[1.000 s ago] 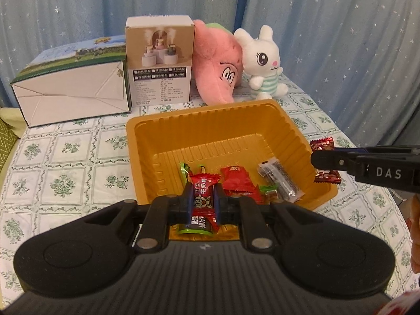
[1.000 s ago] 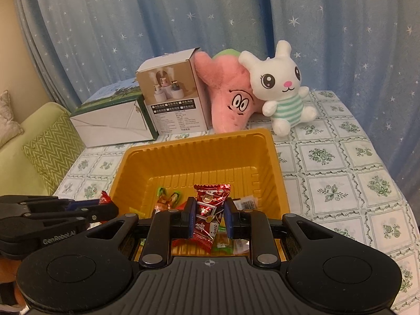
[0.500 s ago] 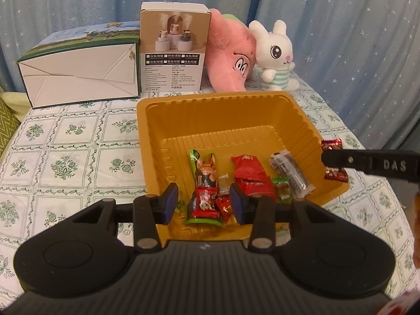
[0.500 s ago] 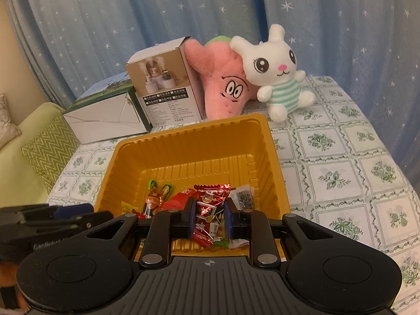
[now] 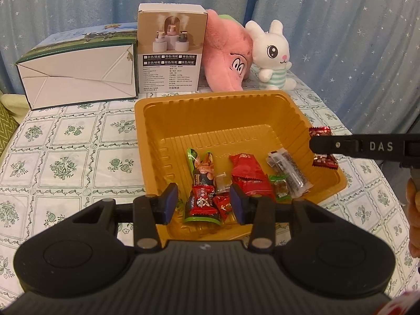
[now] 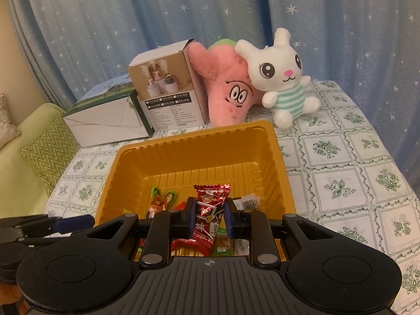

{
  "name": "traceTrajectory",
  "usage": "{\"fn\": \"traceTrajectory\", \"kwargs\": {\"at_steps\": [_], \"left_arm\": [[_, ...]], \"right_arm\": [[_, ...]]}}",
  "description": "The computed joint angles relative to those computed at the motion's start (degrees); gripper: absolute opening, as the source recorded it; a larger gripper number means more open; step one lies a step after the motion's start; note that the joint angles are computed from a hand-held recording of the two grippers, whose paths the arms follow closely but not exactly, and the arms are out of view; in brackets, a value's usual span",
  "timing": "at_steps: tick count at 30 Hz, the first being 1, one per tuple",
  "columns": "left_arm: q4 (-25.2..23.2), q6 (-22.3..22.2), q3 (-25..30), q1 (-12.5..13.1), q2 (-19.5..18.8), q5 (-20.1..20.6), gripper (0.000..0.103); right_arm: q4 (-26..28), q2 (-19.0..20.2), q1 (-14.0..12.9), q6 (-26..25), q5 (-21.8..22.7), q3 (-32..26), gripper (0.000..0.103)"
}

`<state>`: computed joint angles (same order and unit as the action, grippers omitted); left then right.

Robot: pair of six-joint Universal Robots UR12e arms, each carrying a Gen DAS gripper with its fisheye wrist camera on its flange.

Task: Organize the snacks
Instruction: 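Open both tools to release the candies into the tray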

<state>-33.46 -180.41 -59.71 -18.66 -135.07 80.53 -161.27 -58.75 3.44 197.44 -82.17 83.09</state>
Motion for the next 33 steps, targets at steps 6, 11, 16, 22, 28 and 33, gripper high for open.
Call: {"fn": "traceTrajectory", "kwargs": {"at_steps": [6,11,16,22,28,33], "left_arm": [[0.32,-0.12,-0.31,0.03,0.17,0.20,0.048],[0.65,-0.27,-1.14,0.10,0.65,0.16,0.053],[0.93,-0.35,-2.12,0.01,1.19,0.39,0.061],[2.13,-1.19,-3.95,-0.11,2.36,0.21,0.072],[4.61,-1.96,-7.13,-0.49,4.50,1.43,0.086],[6.79,-3.28,-10.45,-0.95,6.74,3.13,0.098]], "right_arm": [[0.88,0.55,-0.35,1.33,1.08,-0.76,0.023],[-0.80,-0.17,-0.76,3.97,1.07,0.96,0.055],[-0.57,-1.27,-1.17,5.17,0.73,2.62,0.056],[0.43,-2.66,-1.19,5.10,-0.17,4.24,0.056],[0.84,-4.66,-0.98,5.21,-0.12,6.53,0.056],[0.39,-6.56,-0.52,4.85,-0.13,8.73,0.075]]}}
